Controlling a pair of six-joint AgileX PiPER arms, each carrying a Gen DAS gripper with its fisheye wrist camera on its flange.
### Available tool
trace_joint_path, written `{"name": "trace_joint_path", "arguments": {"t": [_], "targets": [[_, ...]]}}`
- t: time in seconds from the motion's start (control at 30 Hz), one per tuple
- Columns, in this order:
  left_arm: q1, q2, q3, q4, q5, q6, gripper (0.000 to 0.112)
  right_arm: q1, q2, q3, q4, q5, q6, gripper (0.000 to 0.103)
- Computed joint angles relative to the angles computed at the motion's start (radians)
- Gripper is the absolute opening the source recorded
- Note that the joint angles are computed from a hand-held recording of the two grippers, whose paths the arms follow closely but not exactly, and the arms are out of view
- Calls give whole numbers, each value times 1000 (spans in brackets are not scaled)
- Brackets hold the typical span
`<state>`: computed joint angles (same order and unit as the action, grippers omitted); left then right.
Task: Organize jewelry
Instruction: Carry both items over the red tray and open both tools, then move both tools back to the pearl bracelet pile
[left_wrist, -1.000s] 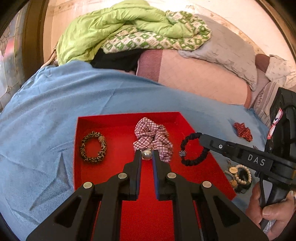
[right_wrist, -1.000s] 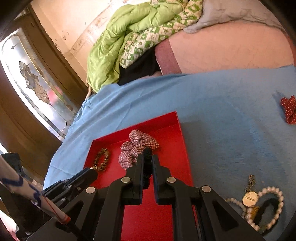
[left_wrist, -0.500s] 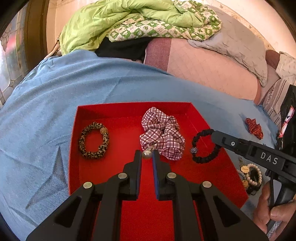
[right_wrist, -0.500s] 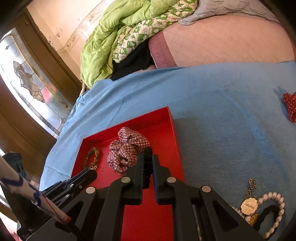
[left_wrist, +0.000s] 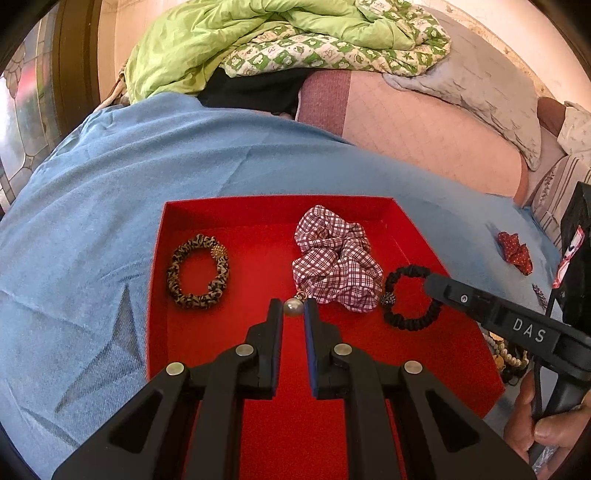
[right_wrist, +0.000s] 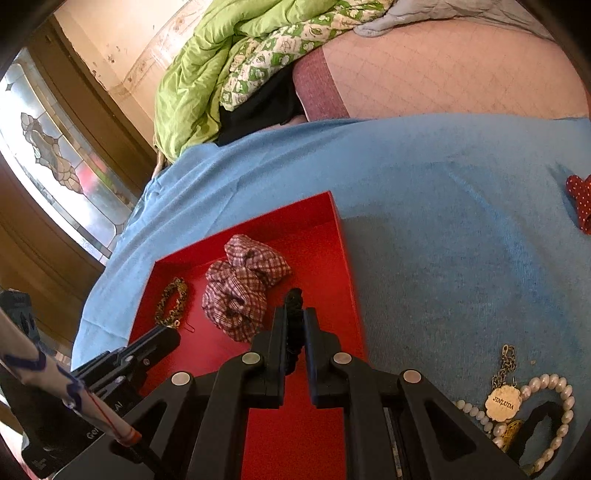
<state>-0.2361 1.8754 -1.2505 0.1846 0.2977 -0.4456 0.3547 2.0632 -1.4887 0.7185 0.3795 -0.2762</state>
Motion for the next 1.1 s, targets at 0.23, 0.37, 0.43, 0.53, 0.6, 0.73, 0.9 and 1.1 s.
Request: {"name": "trace_joint_path", "arguments": {"t": [0.23,0.37,0.43,0.53,0.6,0.73,0.9,1.1], "targets": [[0,5,-4,5,10,-10,11,10,2,4,-35,-3,26,11],[-2,7,-7,24,17,-26,11,12,6,-2,-63,3,48,11],[-5,10,-10,37,20,-38,11,11,6,-2,-73,4,56,11],[-9,14,-14,64,24,-65,11,15,10,-10,-95,7,76,12],[-10,15,-15,78,26,-80,11,17,11,-12,-103,10,81,12],[-15,12,-8,112,23,-116,11,18,9,-12,-118,13,89,12],[-14,8,-5,123,26,-132,15,14,4,-11,-103,22,77,18],[-17,-12,17,172,-1,-192,25,12,-31,15,-50,18,20,22]]}}
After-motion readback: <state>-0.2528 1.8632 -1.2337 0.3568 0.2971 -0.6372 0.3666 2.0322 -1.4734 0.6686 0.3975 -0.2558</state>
